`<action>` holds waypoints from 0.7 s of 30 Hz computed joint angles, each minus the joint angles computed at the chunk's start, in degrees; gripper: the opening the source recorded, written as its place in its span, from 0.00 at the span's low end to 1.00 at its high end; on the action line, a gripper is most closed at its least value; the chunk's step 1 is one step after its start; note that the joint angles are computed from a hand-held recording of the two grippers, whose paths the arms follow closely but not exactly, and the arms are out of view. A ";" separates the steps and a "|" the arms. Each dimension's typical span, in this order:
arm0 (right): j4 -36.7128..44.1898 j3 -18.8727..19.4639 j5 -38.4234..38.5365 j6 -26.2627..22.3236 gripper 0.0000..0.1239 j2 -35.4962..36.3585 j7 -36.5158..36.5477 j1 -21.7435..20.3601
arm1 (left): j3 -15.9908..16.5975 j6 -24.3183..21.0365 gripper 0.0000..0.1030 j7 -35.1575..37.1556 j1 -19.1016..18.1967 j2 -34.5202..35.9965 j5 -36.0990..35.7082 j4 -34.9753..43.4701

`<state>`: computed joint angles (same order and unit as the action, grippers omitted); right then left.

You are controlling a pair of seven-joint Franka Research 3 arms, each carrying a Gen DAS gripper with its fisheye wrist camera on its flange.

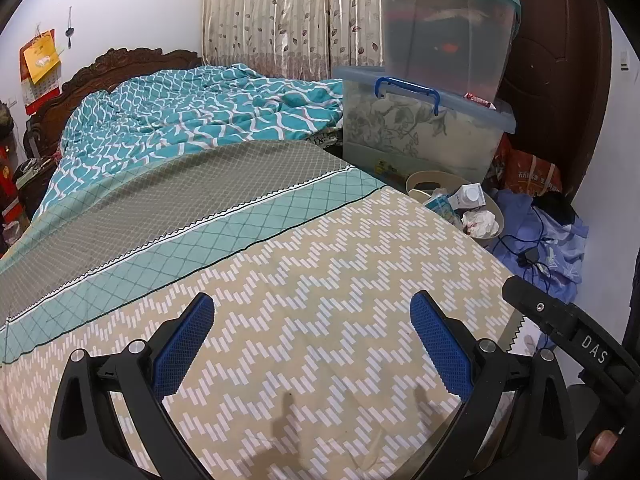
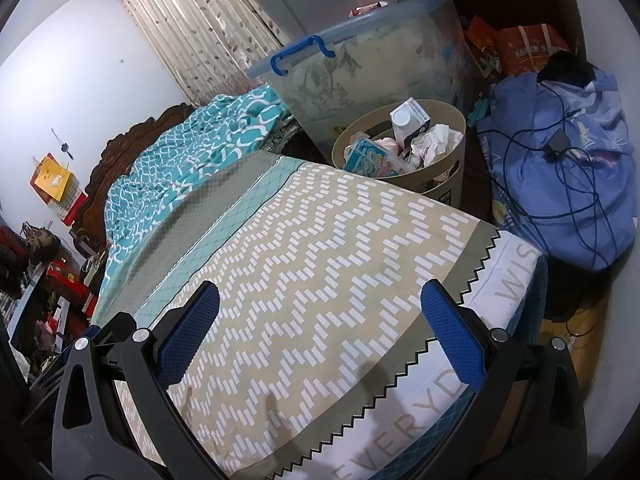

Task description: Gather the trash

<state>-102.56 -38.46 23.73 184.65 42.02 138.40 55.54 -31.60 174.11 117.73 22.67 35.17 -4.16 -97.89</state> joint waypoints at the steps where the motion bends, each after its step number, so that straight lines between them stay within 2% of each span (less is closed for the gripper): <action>1: 0.00 -0.07 0.01 -0.02 0.80 0.00 -0.01 0.06 | 0.15 0.23 0.92 -0.08 -0.11 -0.09 0.08 -0.12; 21: 0.77 -0.14 -0.47 -0.42 0.80 0.39 0.21 0.10 | 0.80 -0.52 0.92 -0.67 -0.47 -0.11 0.09 0.40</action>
